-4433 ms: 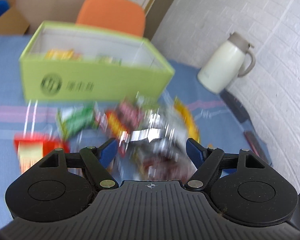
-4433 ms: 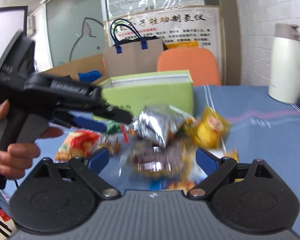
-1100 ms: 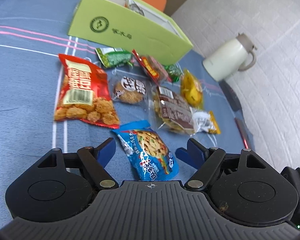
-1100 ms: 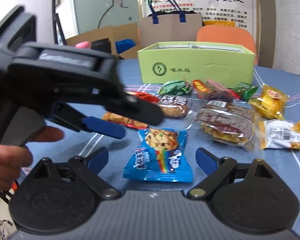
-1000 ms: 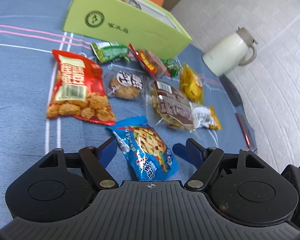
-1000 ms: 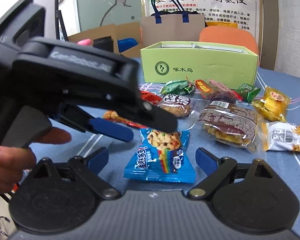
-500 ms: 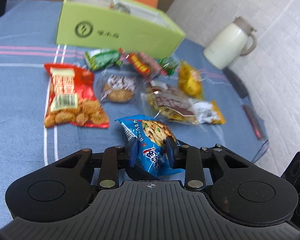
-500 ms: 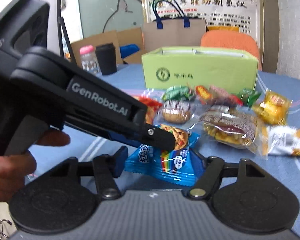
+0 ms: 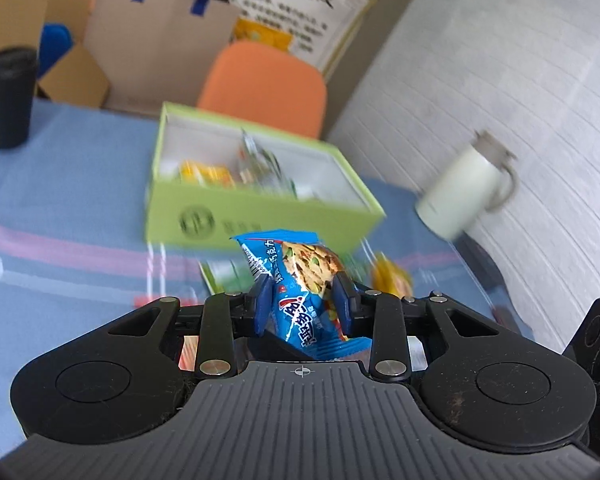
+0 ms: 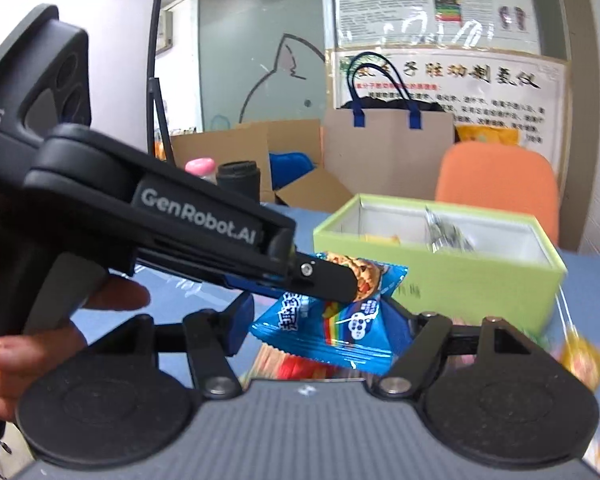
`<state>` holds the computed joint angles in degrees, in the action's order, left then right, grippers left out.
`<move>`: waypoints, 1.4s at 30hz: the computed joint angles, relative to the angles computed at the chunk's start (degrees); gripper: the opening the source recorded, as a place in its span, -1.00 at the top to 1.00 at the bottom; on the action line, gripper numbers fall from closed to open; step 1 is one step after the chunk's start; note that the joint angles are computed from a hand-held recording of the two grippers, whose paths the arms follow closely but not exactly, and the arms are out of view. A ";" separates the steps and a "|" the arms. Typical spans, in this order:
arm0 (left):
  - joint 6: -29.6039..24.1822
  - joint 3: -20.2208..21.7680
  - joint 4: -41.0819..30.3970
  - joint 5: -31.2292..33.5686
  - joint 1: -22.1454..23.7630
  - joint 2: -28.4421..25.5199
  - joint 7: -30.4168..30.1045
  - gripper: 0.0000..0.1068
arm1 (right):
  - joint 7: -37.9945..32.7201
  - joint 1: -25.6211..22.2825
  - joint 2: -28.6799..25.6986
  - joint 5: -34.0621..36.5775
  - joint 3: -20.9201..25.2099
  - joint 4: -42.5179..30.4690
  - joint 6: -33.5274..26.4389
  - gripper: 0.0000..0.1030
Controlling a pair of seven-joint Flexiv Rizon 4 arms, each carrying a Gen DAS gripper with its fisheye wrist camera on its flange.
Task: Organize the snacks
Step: 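Carry the blue cookie pack into the green box and release it, then reach the left tool to the red spicy bean bag and grasp it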
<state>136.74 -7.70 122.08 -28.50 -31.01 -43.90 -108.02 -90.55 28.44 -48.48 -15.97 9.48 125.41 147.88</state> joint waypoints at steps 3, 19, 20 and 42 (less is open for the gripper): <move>-2.21 1.05 -3.51 1.60 3.16 -0.64 1.43 0.81 | 2.44 -1.41 -0.80 -4.49 -0.77 -7.48 -6.57 -0.49; -8.11 4.45 -16.00 1.88 11.50 -7.38 2.51 0.42 | 20.38 -7.83 -14.79 -19.69 0.48 -36.57 -18.10 -0.84; -6.81 4.45 -15.52 1.79 11.39 -7.27 2.56 0.34 | 19.79 -7.36 -14.00 -18.89 -0.60 -35.66 -17.02 -0.83; -1.69 -3.58 4.05 12.18 12.45 -6.53 -10.53 0.13 | 9.11 -4.21 -5.31 -14.01 1.80 -0.26 -7.48 -0.93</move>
<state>135.05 -11.28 126.13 -16.32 -18.57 -50.43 -118.55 -81.44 24.22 -53.79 -29.98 11.27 125.15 140.40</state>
